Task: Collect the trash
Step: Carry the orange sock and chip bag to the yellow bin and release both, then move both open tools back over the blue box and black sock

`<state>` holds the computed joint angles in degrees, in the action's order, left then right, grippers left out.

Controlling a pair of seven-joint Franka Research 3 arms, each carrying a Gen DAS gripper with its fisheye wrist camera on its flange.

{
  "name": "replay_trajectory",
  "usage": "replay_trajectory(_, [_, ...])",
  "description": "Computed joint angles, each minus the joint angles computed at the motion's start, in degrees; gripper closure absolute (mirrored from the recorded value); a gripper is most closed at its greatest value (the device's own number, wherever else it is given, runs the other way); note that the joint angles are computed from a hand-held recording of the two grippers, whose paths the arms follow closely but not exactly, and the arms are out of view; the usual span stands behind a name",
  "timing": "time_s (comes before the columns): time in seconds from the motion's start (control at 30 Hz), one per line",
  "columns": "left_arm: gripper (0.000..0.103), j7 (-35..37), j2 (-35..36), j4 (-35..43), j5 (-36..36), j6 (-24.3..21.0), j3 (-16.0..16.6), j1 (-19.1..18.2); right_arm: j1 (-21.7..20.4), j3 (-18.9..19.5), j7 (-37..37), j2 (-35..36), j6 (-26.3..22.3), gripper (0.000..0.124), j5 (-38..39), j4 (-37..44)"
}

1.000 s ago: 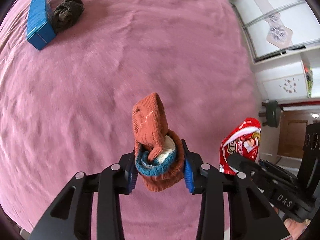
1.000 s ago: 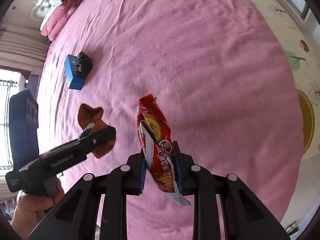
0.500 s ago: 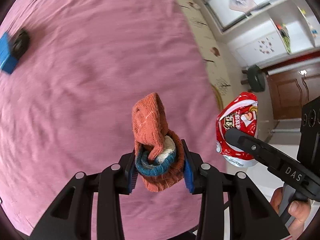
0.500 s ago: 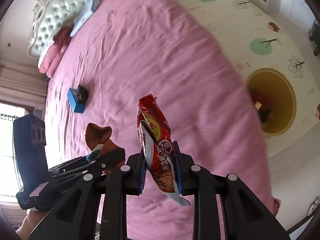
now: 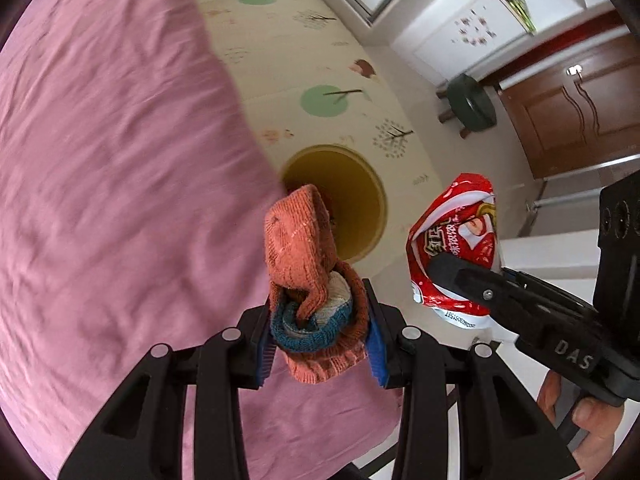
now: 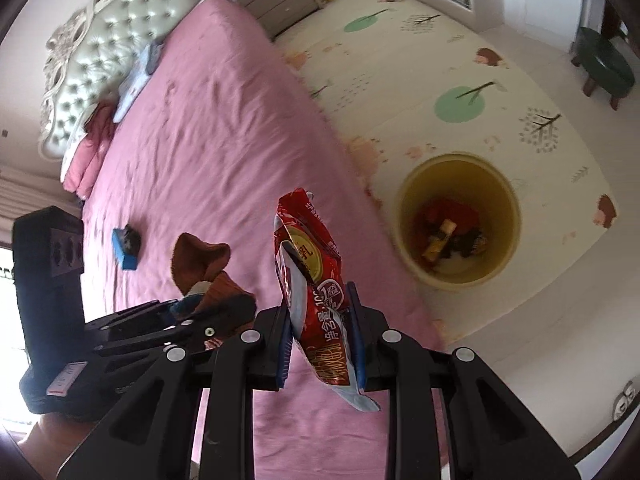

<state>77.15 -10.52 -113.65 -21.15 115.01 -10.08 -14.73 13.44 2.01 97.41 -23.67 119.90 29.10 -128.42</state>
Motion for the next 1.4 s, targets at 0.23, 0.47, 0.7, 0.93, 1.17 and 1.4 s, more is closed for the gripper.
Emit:
replay_trajectory(0.23, [0.065, -1.22, 10.44, 10.39, 2.22, -0.65, -3.28, -1.62, -3.89, -3.48, -3.62, 1.37, -1.01, 0.101, -1.38, -0.1])
replay_trajectory(0.47, [0.065, -1.39, 19.72, 19.34, 2.98, -1.38, -5.58, -1.98, -7.19, -5.55, -6.76, 4.75, -1.18, 0.1, 0.0, 1.37])
replay_trajectory(0.7, [0.028, -1.61, 26.43, 26.65, 5.71, -3.35, -6.99, -2.37, -9.47, -5.7, -8.44, 8.73, -0.58, 0.088, -0.59, 3.84])
replay_trajectory(0.93, [0.029, -1.16, 28.76, 29.2, 8.45, -5.59, -7.39, -2.54, -10.39, -5.62, -8.03, 10.73, -0.38, 0.084, -0.97, 5.18])
replay_trajectory(1.17, [0.028, -1.73, 25.9, 26.07, 8.48, -3.91, -6.85, -1.61, -9.74, -4.92, -7.52, 11.18, -1.13, 0.084, -0.76, 6.13])
replay_trajectory(1.4, [0.026, -1.87, 18.82, 18.32, 6.97, -0.57, -5.53, 0.27, -7.49, -3.38, -7.32, 10.8, -1.39, 0.084, -0.38, 7.57])
